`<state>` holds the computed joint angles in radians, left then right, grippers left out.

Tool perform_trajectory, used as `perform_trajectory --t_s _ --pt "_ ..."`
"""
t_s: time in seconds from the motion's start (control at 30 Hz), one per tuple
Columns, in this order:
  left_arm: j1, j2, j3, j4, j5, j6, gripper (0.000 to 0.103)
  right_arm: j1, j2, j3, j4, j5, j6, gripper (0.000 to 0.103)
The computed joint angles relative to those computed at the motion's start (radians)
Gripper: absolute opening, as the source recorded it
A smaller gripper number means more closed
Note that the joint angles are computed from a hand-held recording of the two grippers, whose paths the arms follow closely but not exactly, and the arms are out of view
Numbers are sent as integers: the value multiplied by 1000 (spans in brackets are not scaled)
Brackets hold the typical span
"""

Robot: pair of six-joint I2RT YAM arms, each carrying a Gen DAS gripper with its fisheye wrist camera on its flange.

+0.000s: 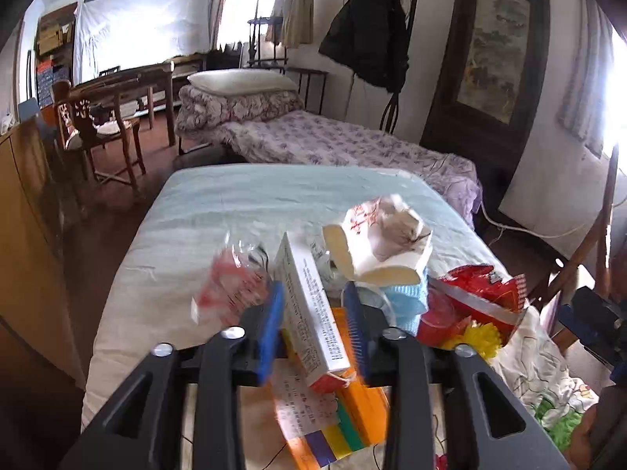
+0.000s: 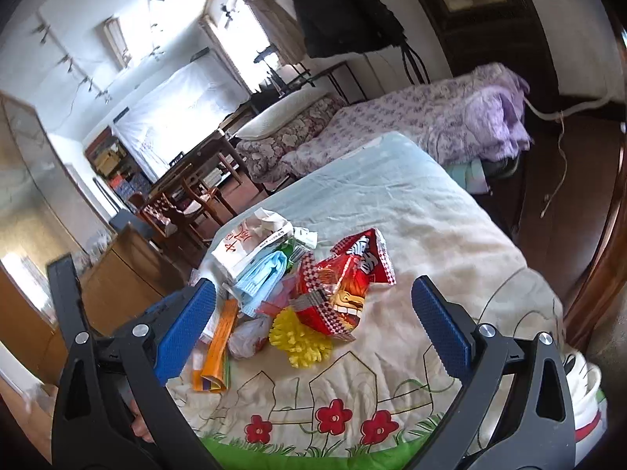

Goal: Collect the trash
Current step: 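Reach the left tool to the white box and close on it, then lift the white box with the left tool while the right tool grasps the red chip bag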

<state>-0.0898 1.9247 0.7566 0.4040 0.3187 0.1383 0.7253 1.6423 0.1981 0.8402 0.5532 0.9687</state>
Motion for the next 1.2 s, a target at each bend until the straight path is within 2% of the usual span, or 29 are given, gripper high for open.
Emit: perform_trajectory --t_s 0.07,0.1,0.23,0.3,0.33,0.4,0.47,0.57,0.63,0.67,0.7,0.8,0.93,0.97,1.0,1.03,1.07,1.2 --pt "-22 11 5 19 -52 1 72 -25 21 -22 55 -36 30 96" --pt "-34 17 9 29 -76 6 74 -40 34 -31 83 -58 45 96" --pt "-56 87 86 -35 -153 10 74 -61 50 -35 107 -92 53 96" --pt "-30 115 140 -91 -127 -25 72 -45 41 -30 91 -71 39 96" --pt "-3 120 160 -117 -86 -53 69 -38 37 -26 80 -62 33 96" --pt "44 131 189 -155 1 -95 52 -21 28 -17 56 -46 35 96" --pt "61 146 209 -183 37 -110 46 -18 27 -16 54 -44 38 96" --pt "23 144 176 -163 -9 -69 46 -18 31 -15 56 -47 48 96" --pt "-8 126 130 -107 -52 -38 51 -19 31 -17 58 -51 55 96" --pt "-21 122 115 -92 -70 -23 57 -23 30 -18 60 -55 54 96" --pt "-32 129 107 -80 -90 -15 60 -24 31 -16 58 -58 55 96" --pt "-59 151 111 -93 -186 -11 60 -31 35 -21 70 -66 48 96" --pt "2 99 64 -88 -26 -31 59 -35 44 -23 85 -74 52 96" --pt "2 103 70 -99 -25 -22 53 -37 48 -26 92 -79 54 96" --pt "-5 111 81 -114 -32 -14 39 -42 52 -28 99 -84 53 96" --pt "-14 124 99 -146 -38 -3 30 -40 54 -29 103 -84 55 96" --pt "-22 131 105 -156 -49 2 25 -40 55 -29 106 -83 55 96" --pt "-40 170 140 -139 -88 8 25 -37 57 -27 102 -83 62 96"
